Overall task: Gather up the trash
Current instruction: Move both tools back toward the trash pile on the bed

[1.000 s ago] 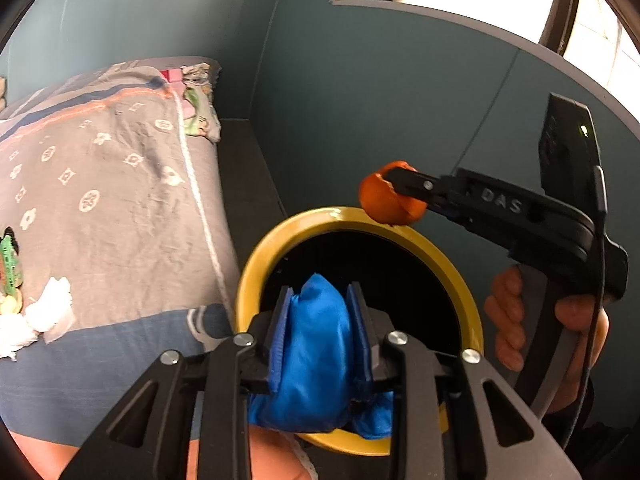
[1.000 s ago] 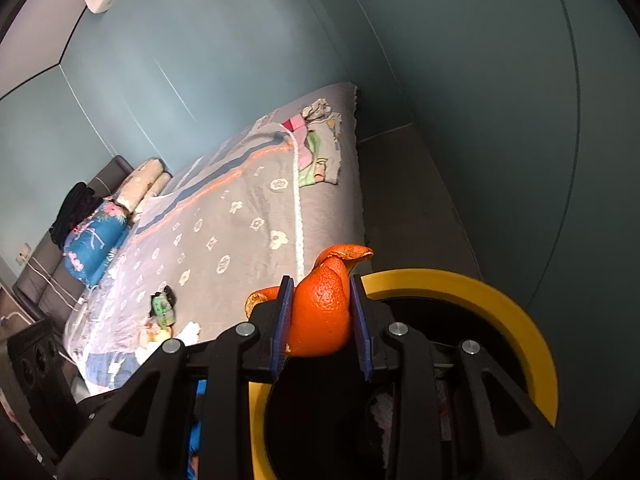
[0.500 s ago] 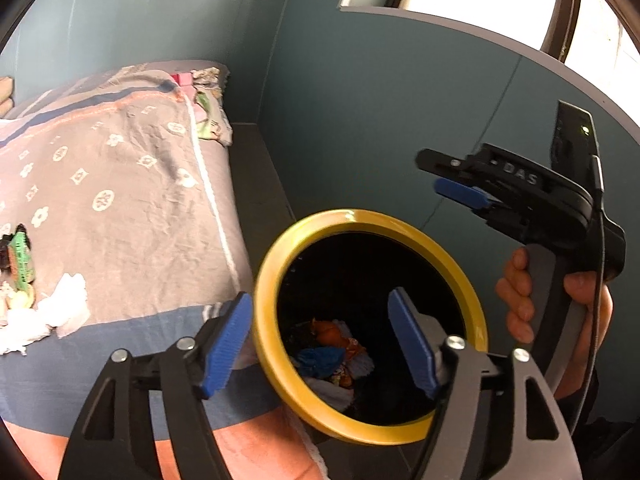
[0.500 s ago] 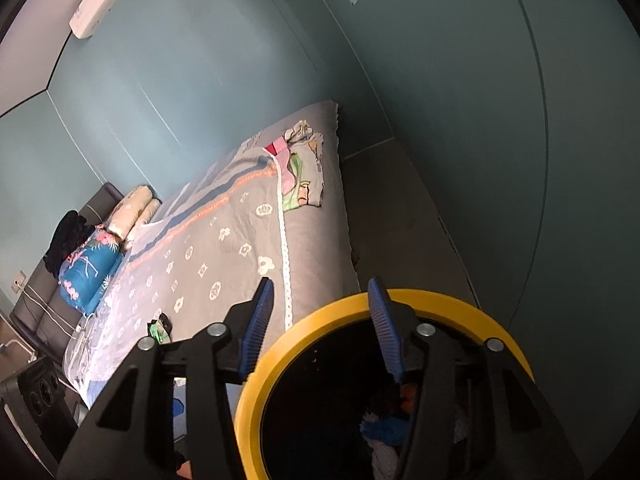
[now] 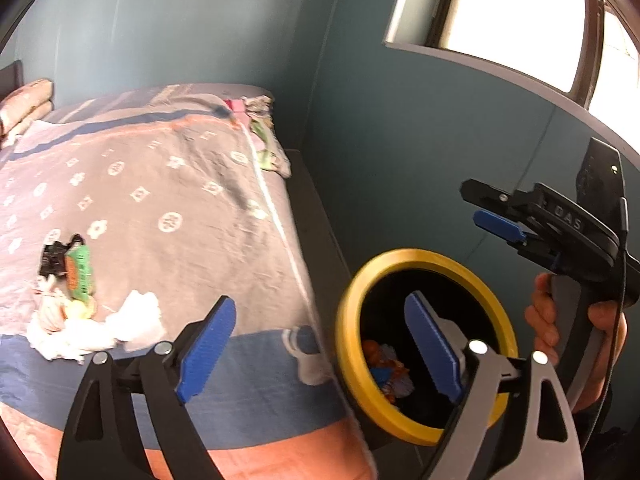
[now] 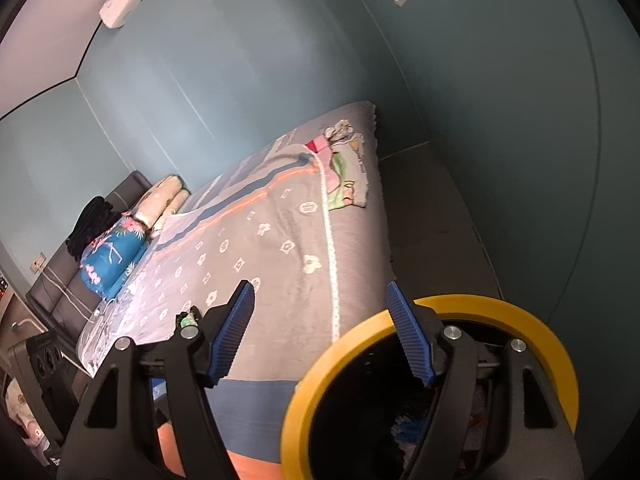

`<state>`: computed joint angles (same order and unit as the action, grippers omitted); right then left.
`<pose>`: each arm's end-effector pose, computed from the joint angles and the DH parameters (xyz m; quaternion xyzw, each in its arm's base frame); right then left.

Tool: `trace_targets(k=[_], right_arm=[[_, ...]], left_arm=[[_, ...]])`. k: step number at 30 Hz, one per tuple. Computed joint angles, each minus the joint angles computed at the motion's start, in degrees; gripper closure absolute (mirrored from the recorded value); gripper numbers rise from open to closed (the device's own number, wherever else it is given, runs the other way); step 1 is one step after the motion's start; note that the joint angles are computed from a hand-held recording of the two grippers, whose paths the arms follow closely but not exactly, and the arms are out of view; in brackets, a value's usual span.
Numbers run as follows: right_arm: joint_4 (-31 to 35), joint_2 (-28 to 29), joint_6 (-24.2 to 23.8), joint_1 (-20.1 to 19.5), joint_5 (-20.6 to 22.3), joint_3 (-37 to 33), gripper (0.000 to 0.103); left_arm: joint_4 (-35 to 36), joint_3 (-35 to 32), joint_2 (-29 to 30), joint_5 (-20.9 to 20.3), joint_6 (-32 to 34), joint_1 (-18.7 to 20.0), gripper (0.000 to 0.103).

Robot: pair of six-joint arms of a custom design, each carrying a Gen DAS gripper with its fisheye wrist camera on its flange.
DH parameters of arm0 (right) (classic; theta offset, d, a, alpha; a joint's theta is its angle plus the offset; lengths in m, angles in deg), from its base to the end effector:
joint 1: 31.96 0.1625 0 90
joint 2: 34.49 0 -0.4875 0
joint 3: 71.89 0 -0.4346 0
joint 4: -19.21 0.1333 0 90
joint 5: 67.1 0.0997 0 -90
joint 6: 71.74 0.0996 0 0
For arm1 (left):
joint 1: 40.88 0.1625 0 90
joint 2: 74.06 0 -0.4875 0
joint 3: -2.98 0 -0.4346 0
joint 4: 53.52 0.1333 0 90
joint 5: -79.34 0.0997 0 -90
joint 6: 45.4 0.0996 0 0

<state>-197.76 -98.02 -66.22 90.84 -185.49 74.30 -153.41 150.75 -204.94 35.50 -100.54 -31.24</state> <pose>0.2918 -0.2942 0.1748 0.1219 -0.8944 0.4199 0.0945 -0.1503 -0.2336 0.3242 0.2238 0.8909 -0.3409 0.2001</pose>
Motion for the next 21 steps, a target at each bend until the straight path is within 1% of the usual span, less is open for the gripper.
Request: trace_targets(k=[2,3,6,8,12,16,17,21], right_arm=[[0.91,0.36,0.09,0.74,0.11,-0.69,0.032],[1.44,0.71,-0.11,1.12,0.19,-1.21,0.032],[2.54,1.85,-0.41,2.48,0.30,-2.43,0.031],[3.23,2.67,-0.63,3.06,0.87,-3.31,0.031],[5.01,5.31,-1.37,4.64,2.05,-5.96,0.031],[6.38,8.35,-1.71,6.35,2.85,-8.78,0.031],[6.72,8.87,-1.60,6.68,2.95,-9.34,0.031],[8.11,12.08,-1.55,7.60,3.88,-12.12,0.030]], left_arm=[[3.13,-0.86,-1.66,1.03,-1.45,0.01,0.017],[3.55,-1.16,-1.92,1.41,-1.50,0.43,0.016],[7.77,-2.29,-3.58,3.14,-3.40,0.67,0.015],[13.92,-3.56,-4.79,4.91,-6.56,0.29,0.015],[20.84,-5.37,-7.46,6.57,-9.23,0.89,0.015],[26.63,-7.26,-9.36,8.61,-11.16,2.55,0.015],[28.99,-7.92,-9.96,9.09,-12.41,2.68,0.014],[33.84,-9.75,-11.74,11.03,-14.08,4.93,0.014]])
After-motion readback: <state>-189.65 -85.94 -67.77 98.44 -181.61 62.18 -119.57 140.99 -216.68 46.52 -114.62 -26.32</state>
